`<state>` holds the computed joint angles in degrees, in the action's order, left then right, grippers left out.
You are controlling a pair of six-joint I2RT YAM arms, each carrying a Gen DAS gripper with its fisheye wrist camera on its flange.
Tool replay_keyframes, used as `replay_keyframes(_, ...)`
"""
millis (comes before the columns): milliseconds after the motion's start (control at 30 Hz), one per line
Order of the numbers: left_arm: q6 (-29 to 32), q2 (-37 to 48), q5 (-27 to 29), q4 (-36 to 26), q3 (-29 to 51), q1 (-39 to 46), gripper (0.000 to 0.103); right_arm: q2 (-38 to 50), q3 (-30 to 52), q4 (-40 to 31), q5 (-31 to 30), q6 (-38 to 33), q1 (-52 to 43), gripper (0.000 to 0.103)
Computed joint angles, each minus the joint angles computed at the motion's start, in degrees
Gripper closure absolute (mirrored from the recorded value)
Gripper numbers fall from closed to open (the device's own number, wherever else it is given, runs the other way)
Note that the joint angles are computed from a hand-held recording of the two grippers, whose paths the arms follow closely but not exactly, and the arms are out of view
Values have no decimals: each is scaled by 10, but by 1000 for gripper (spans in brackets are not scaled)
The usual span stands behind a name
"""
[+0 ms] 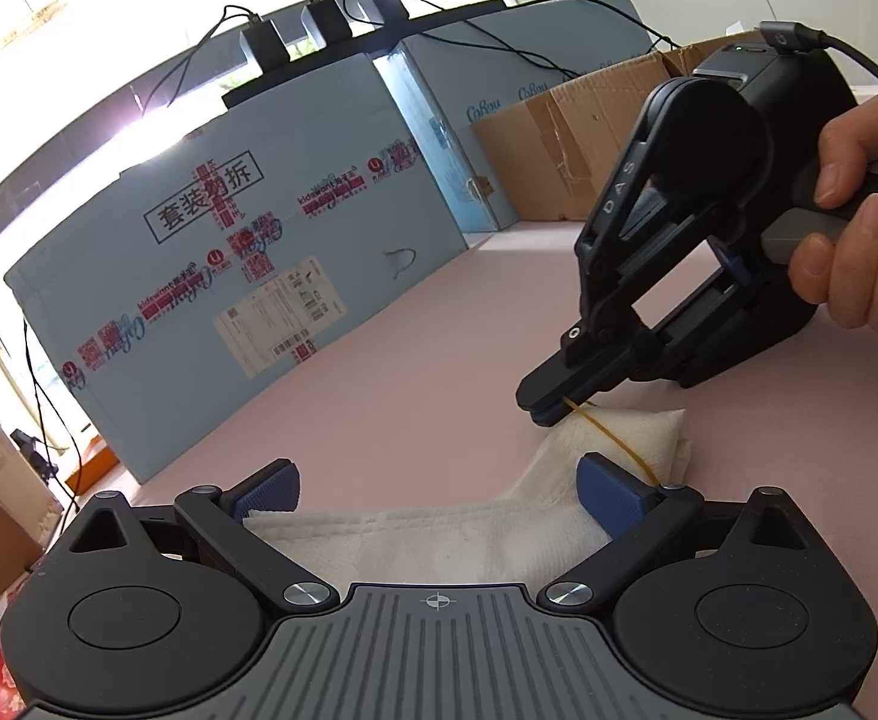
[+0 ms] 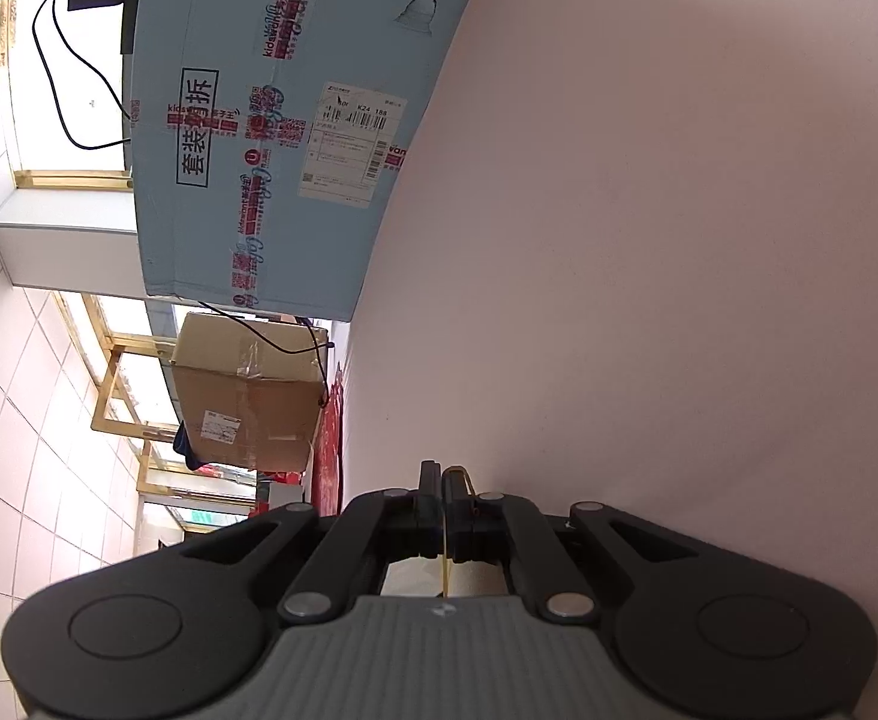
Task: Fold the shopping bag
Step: 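Drag the rubber band along the bundle with the right tool while the left tool holds it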
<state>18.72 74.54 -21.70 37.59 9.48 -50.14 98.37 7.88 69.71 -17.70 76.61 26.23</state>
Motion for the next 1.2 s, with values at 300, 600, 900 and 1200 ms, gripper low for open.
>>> replay_keyframes(300,13,8,-10,24,-9,-9,4,-23,180,-320,-134,-179,-38,102)
replay_keyframes(600,34,-4,6,45,-28,-19,5,-31,412,-754,-191,-499,17,74)
replay_keyframes(900,53,-12,0,61,-48,-47,4,8,574,-1040,-141,-682,24,80)
replay_keyframes(1200,-37,-155,221,-160,-32,114,31,-61,377,-872,-307,-608,-97,90)
